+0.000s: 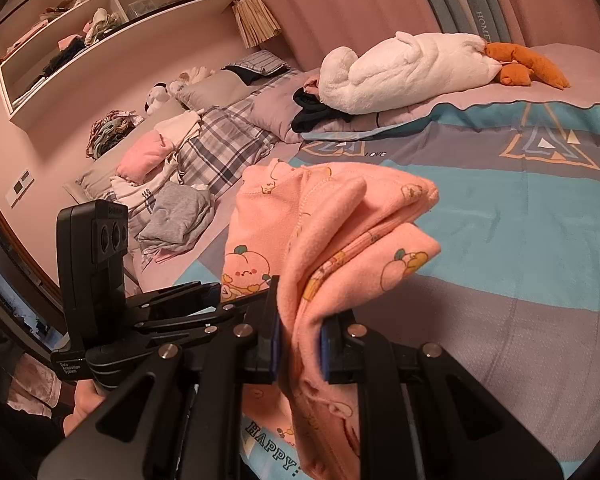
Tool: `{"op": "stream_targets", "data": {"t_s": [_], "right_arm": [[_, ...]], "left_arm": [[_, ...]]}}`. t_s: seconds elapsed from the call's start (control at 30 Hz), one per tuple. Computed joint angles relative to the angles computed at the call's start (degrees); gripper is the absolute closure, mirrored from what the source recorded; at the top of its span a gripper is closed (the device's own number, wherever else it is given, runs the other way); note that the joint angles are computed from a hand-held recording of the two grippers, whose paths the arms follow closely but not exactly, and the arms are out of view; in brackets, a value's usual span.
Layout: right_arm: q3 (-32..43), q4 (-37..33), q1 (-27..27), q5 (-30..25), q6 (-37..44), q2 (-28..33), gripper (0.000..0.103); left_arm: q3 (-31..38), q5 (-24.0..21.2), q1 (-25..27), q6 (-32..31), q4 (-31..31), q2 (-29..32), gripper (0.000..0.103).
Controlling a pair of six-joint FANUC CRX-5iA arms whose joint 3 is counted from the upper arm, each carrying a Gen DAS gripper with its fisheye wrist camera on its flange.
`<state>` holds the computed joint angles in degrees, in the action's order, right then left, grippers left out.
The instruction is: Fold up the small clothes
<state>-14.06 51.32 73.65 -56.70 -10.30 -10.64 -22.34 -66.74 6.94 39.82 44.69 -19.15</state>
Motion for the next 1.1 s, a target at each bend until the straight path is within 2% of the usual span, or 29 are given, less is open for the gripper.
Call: {"op": "stream_targets", "data": {"t_s": [1.1], "right_arm": [[1.7, -3.2, -9.1, 9.7, 7.0, 2.9, 0.088]], "left_arm": [[6.1, 5.2, -2.8, 2.2, -3.1, 8.2, 0.071]]}}
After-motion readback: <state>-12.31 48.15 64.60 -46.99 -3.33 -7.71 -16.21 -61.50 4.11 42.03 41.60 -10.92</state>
